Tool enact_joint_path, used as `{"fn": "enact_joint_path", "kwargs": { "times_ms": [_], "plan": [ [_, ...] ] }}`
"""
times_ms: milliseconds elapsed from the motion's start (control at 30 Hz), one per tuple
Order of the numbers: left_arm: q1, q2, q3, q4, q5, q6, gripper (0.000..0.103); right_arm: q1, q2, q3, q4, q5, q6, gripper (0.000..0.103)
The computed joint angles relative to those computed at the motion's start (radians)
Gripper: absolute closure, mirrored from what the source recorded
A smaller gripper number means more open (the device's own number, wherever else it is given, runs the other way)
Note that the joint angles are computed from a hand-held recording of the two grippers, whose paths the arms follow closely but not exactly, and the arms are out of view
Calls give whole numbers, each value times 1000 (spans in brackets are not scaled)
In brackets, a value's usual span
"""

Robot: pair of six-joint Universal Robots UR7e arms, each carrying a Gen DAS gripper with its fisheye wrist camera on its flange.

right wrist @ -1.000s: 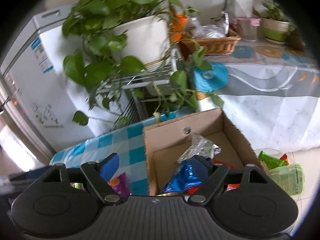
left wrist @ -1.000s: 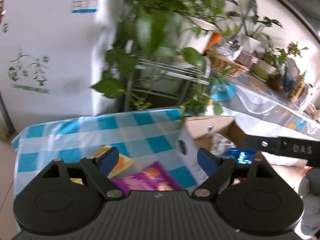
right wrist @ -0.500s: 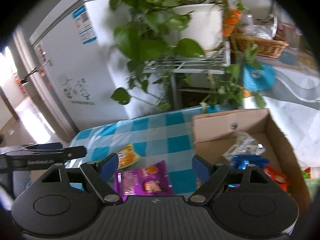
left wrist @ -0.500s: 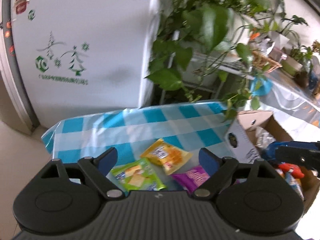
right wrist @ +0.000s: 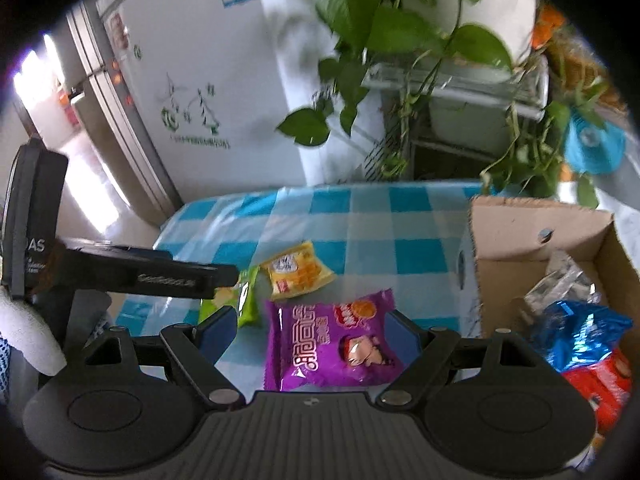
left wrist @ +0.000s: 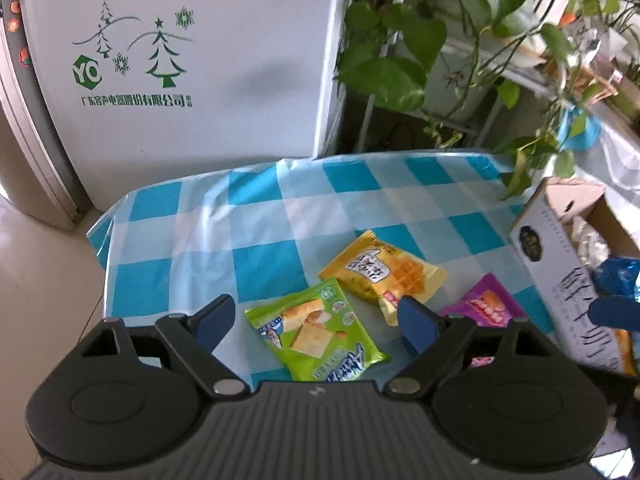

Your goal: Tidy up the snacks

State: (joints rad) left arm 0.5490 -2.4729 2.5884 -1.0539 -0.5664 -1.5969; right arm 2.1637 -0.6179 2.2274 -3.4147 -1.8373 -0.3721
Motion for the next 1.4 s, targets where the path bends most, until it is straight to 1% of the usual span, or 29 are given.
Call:
{"fn": "enact_joint_path", "kwargs": {
  "times_ms": [100, 200, 267, 333, 367, 467, 667, 733, 800, 867, 900, 933, 967, 1033, 1100, 1167, 1233, 1300, 1333, 1400],
  "plan": [
    [89, 44, 16, -136, 17, 95, 15, 5, 29, -19, 19, -19, -10, 18],
    [166, 58, 36, -306, 23, 220, 15, 13, 58, -37, 29, -53, -24, 17],
    [205, 87, 47, -392, 28, 281, 15, 13, 77, -49, 28, -74, -28, 17],
    [237, 111, 57, -468, 23, 338, 15, 13, 88, -63, 42, -93, -15, 17],
    [252, 123, 62, -508, 17, 365, 15, 11, 92, -68, 45, -93, -15, 17],
    [279, 163, 66, -566, 5, 417, 15, 14, 105, -89, 80, -110, -4, 17],
    [304, 194, 62, -555, 11, 432, 15, 8, 136, -114, 129, -144, 6, 17],
    [310, 181, 59, -526, 8, 420, 15, 7, 139, -116, 155, -146, 17, 13],
    [307, 166, 55, -480, 20, 408, 14, 5, 135, -108, 163, -128, 7, 11],
    [300, 135, 47, -399, 26, 364, 12, 4, 130, -107, 189, -118, 10, 11],
    [303, 111, 47, -392, 18, 364, 12, 6, 127, -104, 199, -111, 16, 10],
    [301, 87, 48, -380, 12, 363, 14, 6, 122, -99, 210, -96, 16, 10],
    [295, 74, 44, -343, 9, 350, 14, 6, 114, -97, 232, -77, 15, 10],
    [288, 39, 44, -309, 4, 351, 14, 7, 97, -91, 280, -35, 1, 10],
    [280, 10, 41, -267, 2, 345, 14, 7, 77, -89, 344, 16, -3, 10],
    [280, -11, 36, -231, 0, 334, 14, 7, 55, -86, 393, 69, -32, 10],
    [285, -53, 37, -225, -6, 345, 14, 20, 40, -82, 383, 77, -60, 10],
    [292, -88, 38, -249, -12, 377, 14, 22, 27, -80, 357, 76, -79, 10],
    [296, -98, 37, -256, -13, 382, 14, 24, 29, -81, 328, 61, -74, 10],
    [301, -119, 37, -274, -12, 393, 14, 28, 52, -94, 258, 4, -50, 10]
  ]
}}
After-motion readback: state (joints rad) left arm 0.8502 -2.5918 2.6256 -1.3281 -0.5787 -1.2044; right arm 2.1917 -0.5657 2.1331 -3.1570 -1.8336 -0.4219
